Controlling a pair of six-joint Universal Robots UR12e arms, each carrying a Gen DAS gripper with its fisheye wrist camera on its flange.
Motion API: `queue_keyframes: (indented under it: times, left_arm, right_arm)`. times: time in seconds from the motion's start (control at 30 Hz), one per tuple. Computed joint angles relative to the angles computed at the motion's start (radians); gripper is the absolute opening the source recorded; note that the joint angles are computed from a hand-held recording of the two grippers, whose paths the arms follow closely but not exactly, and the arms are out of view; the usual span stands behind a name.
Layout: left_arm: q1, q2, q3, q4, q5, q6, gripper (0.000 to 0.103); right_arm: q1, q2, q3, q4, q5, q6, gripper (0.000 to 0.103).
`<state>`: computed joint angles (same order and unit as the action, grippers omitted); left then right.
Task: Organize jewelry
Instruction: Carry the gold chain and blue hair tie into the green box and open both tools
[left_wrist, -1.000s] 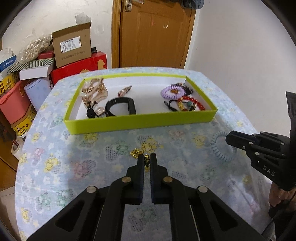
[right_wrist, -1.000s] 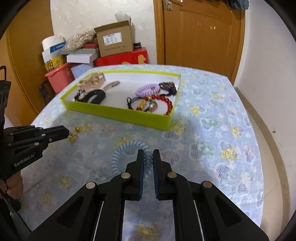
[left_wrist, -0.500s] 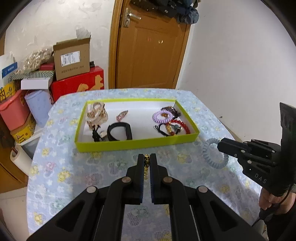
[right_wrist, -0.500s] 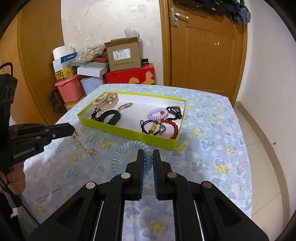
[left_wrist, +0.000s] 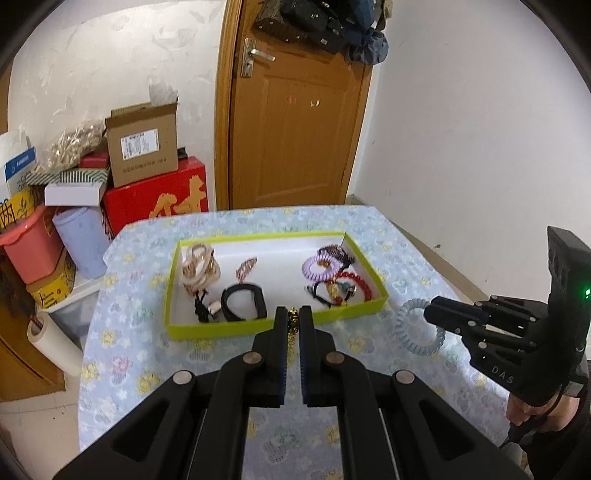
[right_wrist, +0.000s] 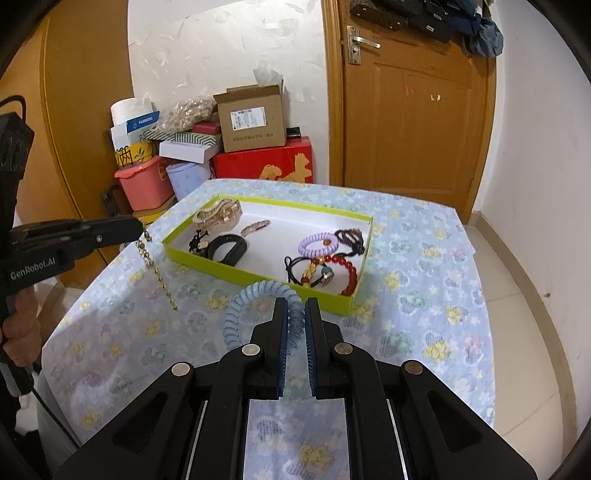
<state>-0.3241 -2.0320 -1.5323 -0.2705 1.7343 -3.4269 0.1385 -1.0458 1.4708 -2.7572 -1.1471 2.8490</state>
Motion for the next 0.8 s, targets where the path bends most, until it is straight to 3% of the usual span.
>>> queue_keyframes:
  times: [0.43,0.8]
  left_arm:
    - [0.009,-0.028,0.089,-0.016,-0.019,0.057,0.005]
    - [0.025,-0.091,0.194,-0.073,-0.052,0.085,0.005]
  right_arm:
    - [0.01,0.031,-0.077,0.028,-0.014,-0.022,0.009]
    - [0.012,0.082,-0.155,0.059,-0.038,-0.008,0.009]
